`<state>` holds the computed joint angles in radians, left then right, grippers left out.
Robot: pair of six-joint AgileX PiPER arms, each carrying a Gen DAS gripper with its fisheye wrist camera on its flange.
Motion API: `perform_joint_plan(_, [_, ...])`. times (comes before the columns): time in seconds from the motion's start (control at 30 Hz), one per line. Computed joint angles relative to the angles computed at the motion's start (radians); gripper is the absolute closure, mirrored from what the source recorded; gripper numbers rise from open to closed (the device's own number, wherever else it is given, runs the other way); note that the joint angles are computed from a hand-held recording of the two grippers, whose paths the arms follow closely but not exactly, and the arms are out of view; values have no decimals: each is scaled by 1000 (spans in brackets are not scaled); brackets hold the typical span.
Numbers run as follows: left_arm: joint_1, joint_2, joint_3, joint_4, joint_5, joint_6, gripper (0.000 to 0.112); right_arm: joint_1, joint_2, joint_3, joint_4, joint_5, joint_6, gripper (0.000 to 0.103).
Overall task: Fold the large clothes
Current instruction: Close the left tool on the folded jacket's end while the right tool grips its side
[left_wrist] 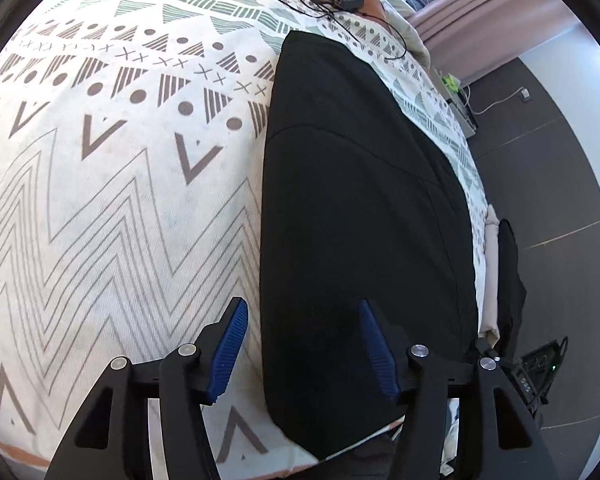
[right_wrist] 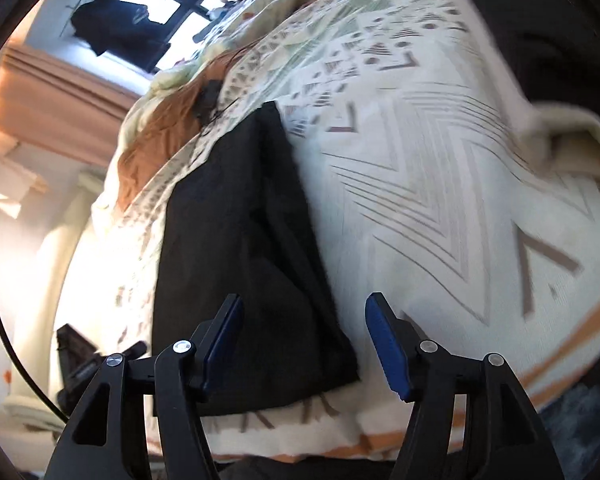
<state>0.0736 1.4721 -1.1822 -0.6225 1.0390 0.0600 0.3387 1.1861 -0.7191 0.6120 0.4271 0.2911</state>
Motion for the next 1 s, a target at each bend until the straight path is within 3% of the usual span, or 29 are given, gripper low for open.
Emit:
perform_joint_plan(0.13, [-6, 59, -59, 15, -4, -15, 53, -96, 142, -154, 179, 158, -299, 39])
perform_joint_plan(0.2, [-5, 91, -92, 17, -5, -14, 53, -123, 227, -245, 187, 226, -339, 24])
perform_joint_plan(0.27, [-8, 126, -128, 25, -7, -22, 53, -145, 291, -313, 185, 263, -362, 21])
perform_joint_plan(0.57, [-9, 272, -284, 33, -2, -20, 53, -239, 610, -598, 325, 442, -509, 21])
perform_joint_plan(0.83, [-17, 391, -431, 42, 5, -14, 53, -251, 793, -806, 385, 546, -570, 22])
perform_joint_plan(1.0, [-22, 477, -544, 46, 31, -39, 53, -240, 916, -976, 388, 621, -542, 35])
